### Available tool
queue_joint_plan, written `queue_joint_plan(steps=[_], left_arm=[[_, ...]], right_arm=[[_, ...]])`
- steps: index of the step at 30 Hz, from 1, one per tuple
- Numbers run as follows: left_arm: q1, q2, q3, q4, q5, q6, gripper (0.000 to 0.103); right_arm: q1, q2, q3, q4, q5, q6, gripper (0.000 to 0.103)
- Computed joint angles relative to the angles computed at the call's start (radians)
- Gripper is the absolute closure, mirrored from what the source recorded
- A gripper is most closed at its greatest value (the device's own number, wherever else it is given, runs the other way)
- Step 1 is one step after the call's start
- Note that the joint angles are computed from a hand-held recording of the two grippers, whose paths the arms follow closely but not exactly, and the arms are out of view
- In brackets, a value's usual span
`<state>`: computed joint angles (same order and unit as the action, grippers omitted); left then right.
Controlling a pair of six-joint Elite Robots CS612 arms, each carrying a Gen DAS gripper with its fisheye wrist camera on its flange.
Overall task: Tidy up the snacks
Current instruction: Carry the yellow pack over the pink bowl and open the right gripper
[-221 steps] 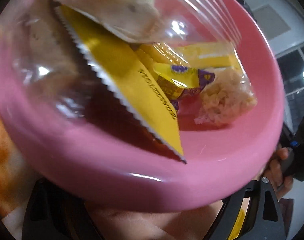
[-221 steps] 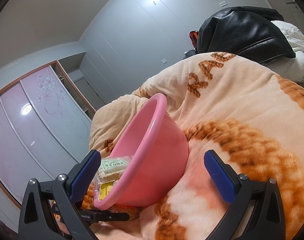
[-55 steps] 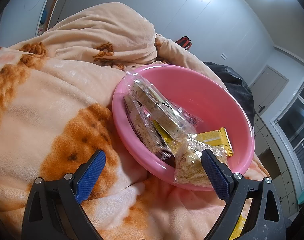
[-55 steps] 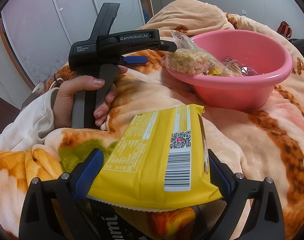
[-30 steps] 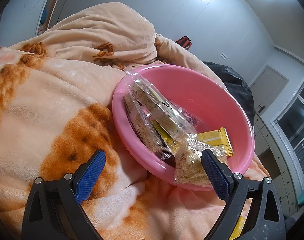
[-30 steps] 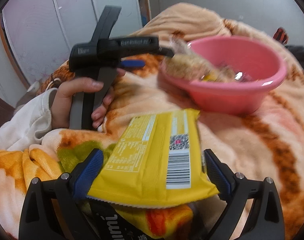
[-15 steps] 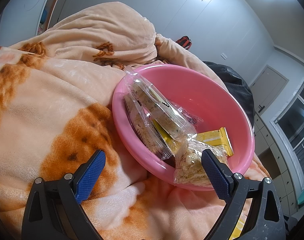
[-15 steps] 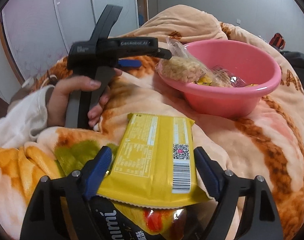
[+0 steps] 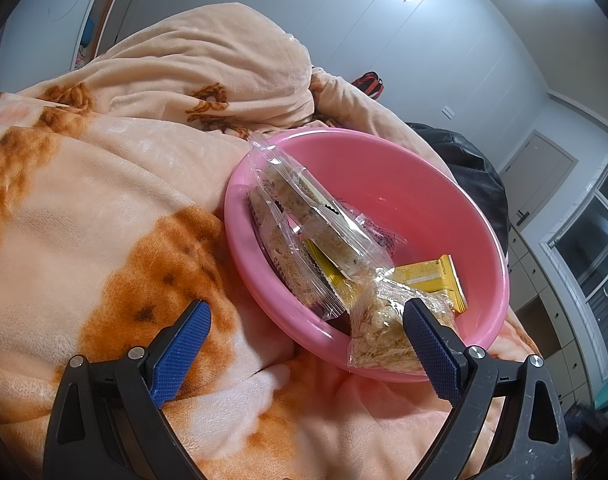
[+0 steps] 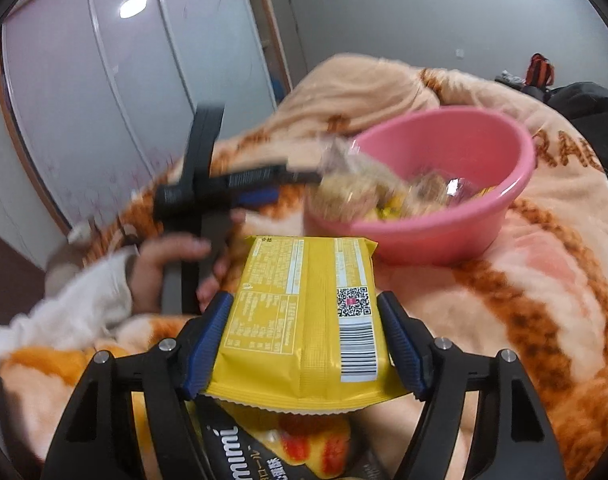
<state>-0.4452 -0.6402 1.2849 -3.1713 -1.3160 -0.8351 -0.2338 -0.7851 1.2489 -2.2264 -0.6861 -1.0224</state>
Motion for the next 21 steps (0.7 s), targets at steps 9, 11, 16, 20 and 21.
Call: queue_joint_plan(steps=[9, 11, 16, 20, 21], left_arm=[[0.002, 0.003, -0.003, 0.001, -0.006, -0.002, 0.007], [0.002, 0.004, -0.004, 0.003, -0.006, -0.002, 0.007], [0.002, 0.004, -0.003, 0.006, -0.01, -0.004, 0.007], [0.016, 0.016, -0.013, -0.003, -0.069, -0.012, 0.0], [0.02, 0.018, -0.014, -0.001, -0.085, -0.026, 0.0]], right_arm=[[0.07, 0.125, -0.153, -0.419, -0.109, 0.377, 0.031], [0.09, 0.162, -0.212, -0.404, -0.169, 0.381, 0.031], [0.124, 0.224, -0.254, -0.527, -0.331, 0.374, 0.028], [0.101, 0.218, -0.231, -0.568, -0.245, 0.399, 0.028], [0.093, 0.221, -0.232, -0.589, -0.215, 0.438, 0.028]])
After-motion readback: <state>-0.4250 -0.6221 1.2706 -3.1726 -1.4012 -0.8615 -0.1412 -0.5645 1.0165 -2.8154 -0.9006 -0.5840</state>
